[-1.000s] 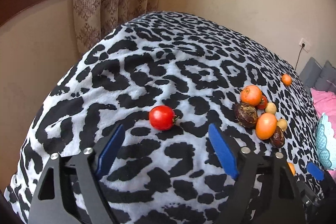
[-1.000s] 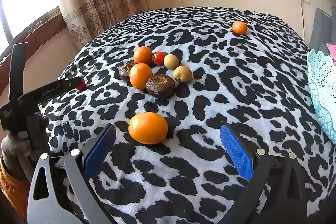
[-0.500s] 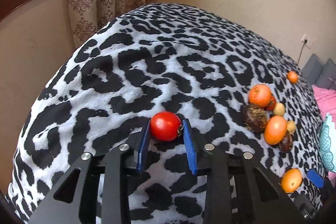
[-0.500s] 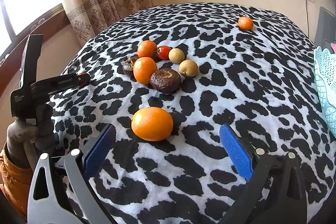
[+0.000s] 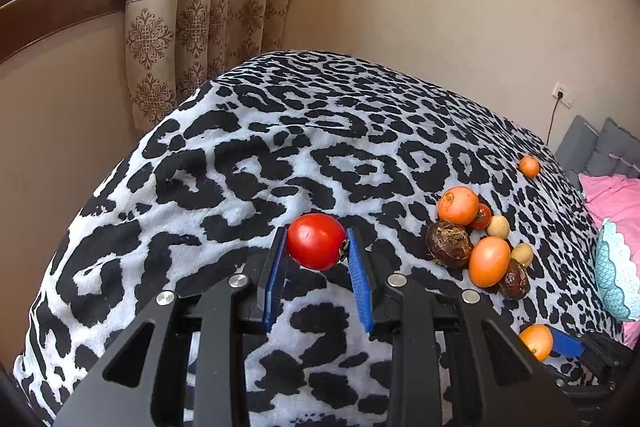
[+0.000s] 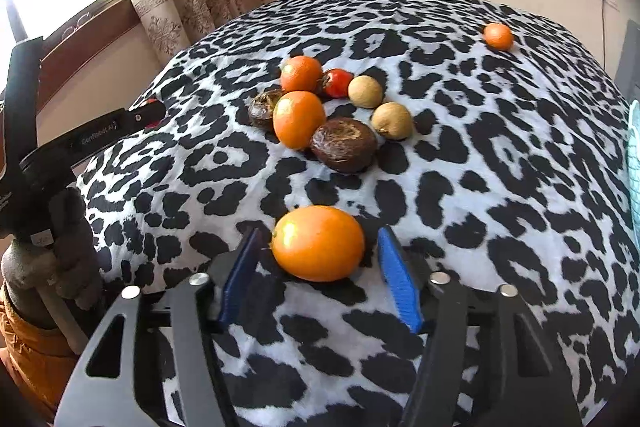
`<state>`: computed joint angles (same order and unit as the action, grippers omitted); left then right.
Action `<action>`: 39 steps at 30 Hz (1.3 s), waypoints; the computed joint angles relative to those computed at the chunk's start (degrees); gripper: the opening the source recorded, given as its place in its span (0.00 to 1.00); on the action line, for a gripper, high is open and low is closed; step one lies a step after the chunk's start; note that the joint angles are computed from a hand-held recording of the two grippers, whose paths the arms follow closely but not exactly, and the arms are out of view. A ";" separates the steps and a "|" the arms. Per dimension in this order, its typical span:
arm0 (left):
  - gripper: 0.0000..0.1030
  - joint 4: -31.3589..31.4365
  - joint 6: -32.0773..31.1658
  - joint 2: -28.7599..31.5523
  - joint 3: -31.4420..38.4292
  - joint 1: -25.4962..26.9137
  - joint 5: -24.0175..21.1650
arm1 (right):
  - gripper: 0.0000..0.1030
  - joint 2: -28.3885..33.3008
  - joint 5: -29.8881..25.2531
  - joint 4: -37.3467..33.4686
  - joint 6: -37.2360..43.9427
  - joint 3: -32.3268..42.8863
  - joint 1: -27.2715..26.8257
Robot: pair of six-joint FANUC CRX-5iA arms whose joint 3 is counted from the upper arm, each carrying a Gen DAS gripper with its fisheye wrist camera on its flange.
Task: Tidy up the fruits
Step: 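Close left tool on the red tomato while right tool closes on the large orange, then carry the orange into the blue basket and open right tool while left tool carries the tomato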
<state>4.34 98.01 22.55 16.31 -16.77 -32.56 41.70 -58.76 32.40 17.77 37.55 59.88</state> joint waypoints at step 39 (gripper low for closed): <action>0.29 -2.56 -4.39 -0.07 5.95 -9.37 -2.53 | 0.45 -27.43 -12.95 23.23 -37.35 -40.41 0.53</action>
<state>1.78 93.62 22.49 22.26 -26.14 -35.09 14.27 -71.70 55.63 -19.58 -2.86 60.40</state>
